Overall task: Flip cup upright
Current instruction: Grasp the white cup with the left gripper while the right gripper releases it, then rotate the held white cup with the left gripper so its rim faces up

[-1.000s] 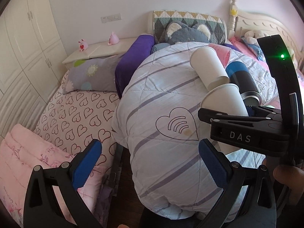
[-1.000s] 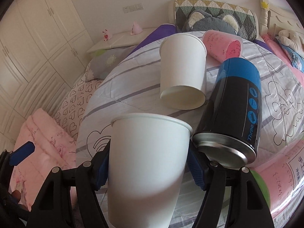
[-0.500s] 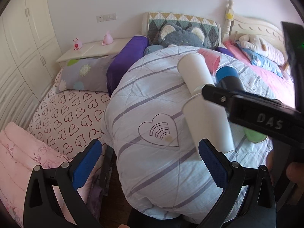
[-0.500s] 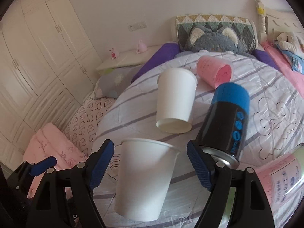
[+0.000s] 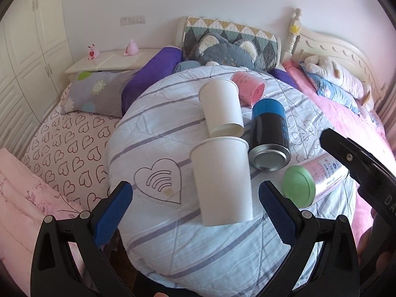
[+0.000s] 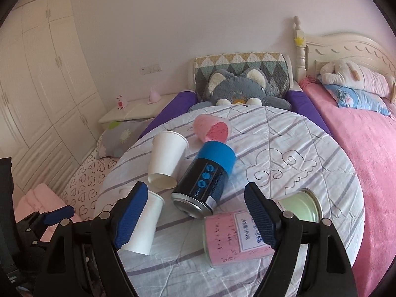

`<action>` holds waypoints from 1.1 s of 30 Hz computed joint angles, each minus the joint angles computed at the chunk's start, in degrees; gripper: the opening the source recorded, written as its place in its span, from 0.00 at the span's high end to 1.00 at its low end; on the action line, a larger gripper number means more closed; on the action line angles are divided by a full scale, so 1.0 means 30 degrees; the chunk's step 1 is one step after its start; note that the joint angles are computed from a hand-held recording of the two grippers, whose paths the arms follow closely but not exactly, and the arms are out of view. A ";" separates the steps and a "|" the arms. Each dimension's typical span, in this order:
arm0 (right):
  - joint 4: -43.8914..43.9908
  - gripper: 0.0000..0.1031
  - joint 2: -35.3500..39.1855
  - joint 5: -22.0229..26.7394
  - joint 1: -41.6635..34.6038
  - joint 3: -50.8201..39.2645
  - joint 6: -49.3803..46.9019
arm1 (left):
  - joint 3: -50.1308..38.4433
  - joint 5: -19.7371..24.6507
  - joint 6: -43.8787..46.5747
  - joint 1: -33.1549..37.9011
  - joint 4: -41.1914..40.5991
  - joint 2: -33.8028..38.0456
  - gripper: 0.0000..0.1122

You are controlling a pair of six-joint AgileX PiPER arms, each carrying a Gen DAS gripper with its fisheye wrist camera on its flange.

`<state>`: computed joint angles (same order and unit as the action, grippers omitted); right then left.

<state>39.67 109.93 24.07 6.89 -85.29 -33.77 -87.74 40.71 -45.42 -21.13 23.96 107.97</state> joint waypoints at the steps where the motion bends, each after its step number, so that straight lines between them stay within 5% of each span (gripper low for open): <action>1: 0.0147 0.21 -0.0012 -0.0055 -0.0198 0.0077 -0.0044 | -0.0277 0.0145 -0.0215 -0.0103 0.0120 0.0230 0.08; 14: 0.3113 0.21 0.0581 0.1741 -0.2167 0.0148 -0.3004 | -0.6036 0.3280 0.1336 0.0186 -0.1857 0.4723 0.08; 26: 0.3190 0.21 0.1297 0.2352 -0.2389 -0.0488 -0.3201 | -0.7466 0.3569 0.2183 0.0326 -0.2617 0.6104 0.09; 29: 0.2871 0.21 0.1302 0.2558 -0.2386 -0.0622 -0.3025 | -0.7143 0.2925 0.2271 0.0343 -0.2800 0.5978 0.16; 33: 0.2968 0.21 0.1010 0.2610 -0.2503 -0.0455 -0.3354 | -0.7327 0.2831 0.3094 0.0471 -0.3608 0.6154 0.39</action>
<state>48.57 112.96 31.90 -0.62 -86.65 -43.83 -109.72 49.21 -36.14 -19.72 13.14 126.43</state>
